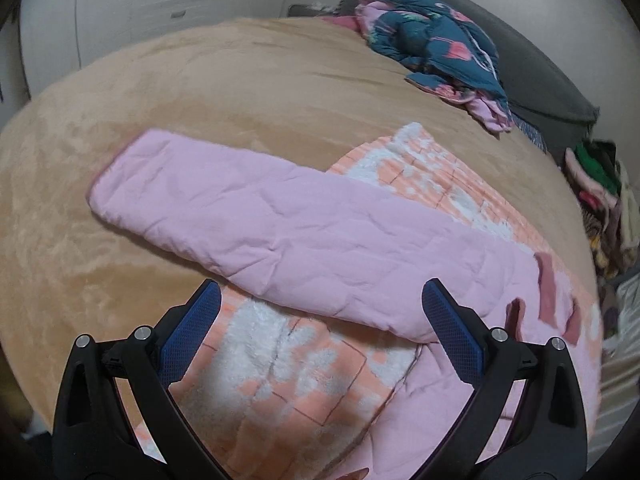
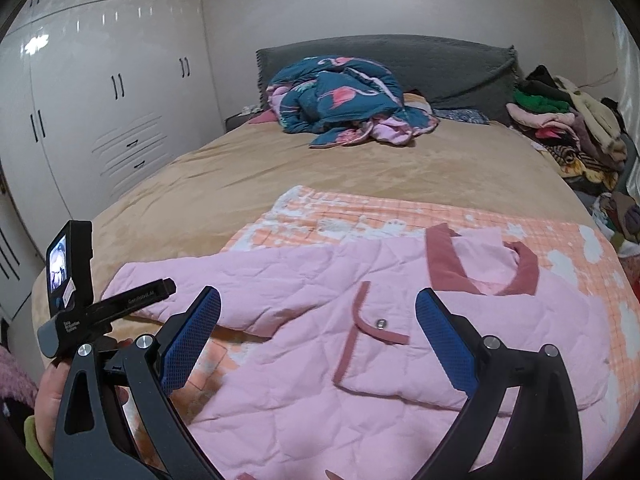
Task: Fold large clothes
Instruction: 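Grasp the sleeve cuff with the left gripper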
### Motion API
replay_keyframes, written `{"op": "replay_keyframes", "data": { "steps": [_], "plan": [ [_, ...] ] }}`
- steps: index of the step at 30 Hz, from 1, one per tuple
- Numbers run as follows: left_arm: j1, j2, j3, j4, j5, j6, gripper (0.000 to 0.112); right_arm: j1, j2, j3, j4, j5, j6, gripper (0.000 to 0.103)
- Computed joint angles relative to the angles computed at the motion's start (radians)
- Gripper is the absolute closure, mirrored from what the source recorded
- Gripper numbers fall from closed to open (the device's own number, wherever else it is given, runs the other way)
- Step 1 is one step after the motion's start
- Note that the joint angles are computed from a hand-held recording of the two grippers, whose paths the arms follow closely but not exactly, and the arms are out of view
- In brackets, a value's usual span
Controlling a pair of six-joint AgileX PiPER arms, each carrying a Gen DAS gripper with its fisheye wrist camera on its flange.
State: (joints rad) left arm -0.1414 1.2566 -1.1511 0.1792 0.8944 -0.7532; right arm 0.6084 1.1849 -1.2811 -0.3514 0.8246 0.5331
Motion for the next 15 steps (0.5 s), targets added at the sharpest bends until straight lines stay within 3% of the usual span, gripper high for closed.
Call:
{"op": "replay_keyframes", "data": {
  "steps": [11,15],
  "plan": [
    [0.232,0.046,0.058,-0.114,-0.034,0.072,0.018,0.084,0.108,-0.031,-0.022,-0.019,0.006,0.006],
    [0.338,0.072,0.097,-0.232,-0.081,0.152,0.018,0.09,0.158,-0.037,0.007,-0.025,-0.01,0.006]
  ]
}}
